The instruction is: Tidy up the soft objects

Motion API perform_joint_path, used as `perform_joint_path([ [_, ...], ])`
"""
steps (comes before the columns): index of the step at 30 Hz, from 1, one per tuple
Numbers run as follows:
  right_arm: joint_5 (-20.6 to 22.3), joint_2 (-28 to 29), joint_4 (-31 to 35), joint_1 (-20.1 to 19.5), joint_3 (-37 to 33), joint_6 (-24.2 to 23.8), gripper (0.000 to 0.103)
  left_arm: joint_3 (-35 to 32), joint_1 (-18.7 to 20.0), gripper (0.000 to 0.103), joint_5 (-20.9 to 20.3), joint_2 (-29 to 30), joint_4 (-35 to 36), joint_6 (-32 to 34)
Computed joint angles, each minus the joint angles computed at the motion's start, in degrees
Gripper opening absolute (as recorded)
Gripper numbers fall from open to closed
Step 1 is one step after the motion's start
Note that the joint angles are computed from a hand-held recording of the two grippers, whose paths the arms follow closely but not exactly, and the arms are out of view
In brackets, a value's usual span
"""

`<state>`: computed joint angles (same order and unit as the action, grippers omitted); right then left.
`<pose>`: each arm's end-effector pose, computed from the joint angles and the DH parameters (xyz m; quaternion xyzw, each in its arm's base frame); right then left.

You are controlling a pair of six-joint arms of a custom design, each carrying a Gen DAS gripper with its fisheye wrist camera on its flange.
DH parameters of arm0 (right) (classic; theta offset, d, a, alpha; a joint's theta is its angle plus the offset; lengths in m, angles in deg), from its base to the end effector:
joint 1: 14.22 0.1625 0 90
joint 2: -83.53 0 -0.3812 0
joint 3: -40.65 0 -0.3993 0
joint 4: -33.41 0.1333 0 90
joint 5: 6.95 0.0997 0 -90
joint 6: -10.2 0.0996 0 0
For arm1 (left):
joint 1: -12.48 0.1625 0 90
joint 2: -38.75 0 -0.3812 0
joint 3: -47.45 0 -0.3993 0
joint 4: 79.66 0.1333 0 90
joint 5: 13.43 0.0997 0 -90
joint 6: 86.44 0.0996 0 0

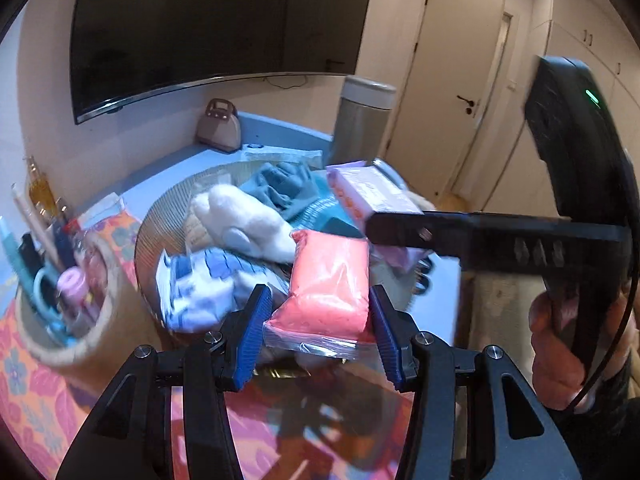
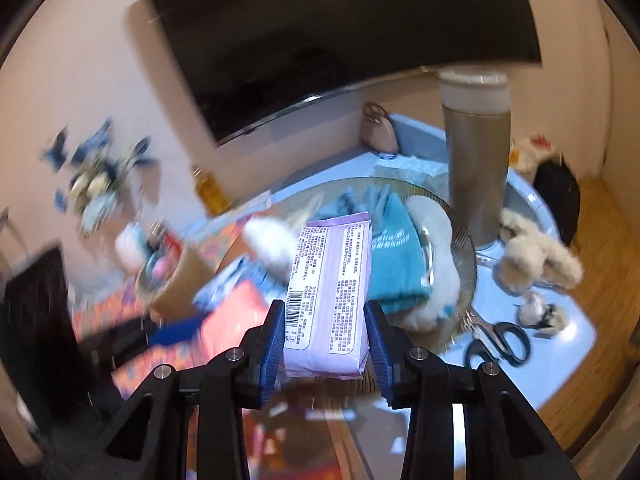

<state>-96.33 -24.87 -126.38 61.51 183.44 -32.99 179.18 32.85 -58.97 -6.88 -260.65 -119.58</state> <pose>0.0444 -0.3705 0.2753 0.2395 -0.9221 0.2691 0.1416 -0.3035 -0.3293 -0.0257 0.2742 0.8834 -0.3200 0.2050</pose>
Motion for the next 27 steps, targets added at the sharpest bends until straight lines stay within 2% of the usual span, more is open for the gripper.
perform_joint_path([
  [2,1.49,4.32,2.02,0.16,-3.64,3.61,0.039,-0.80,1.01,0.047,1.56,1.46,-2.01,1.25],
  [4,1.94,7.80,0.08,0.96,-5.42,5.22,0.039,-1.06,2.12,0.047,1.10,1.96,-3.91,1.84],
  [10,-2.82,16.35,-9.45,5.30,-8.54,7.47,0.039,-2.66,4.42,0.047,0.62,3.46,-6.83,5.67],
  [13,-5.20,21.00,-12.85,6.92,-10.85,7.33,0.039,-3.46,4.21,0.048,2.15,4.23,-6.43,6.82],
  [15,-7.24,23.75,-15.61,7.85,-12.00,6.82,0.042,-4.01,4.65,0.051,2.36,4.68,-6.25,7.49],
  [16,-7.84,24.73,-16.20,8.12,-12.51,6.63,0.045,-4.01,4.88,0.056,2.21,4.86,-7.12,7.96],
  [17,-8.27,25.38,-16.21,8.25,-12.99,6.50,0.048,-3.90,5.09,0.061,1.87,5.00,-8.32,8.53],
  [19,-8.46,25.58,-16.35,8.18,-13.19,6.55,0.065,-3.70,5.38,0.068,1.22,5.04,-9.53,8.86],
  [23,-5.94,23.12,-15.47,6.72,-11.99,6.38,0.068,-3.14,4.80,0.082,-0.21,4.59,-8.48,8.09],
  [27,-4.13,19.17,-14.60,5.31,-9.49,5.63,0.068,-2.71,3.21,0.082,0.75,4.43,-5.41,6.28],
])
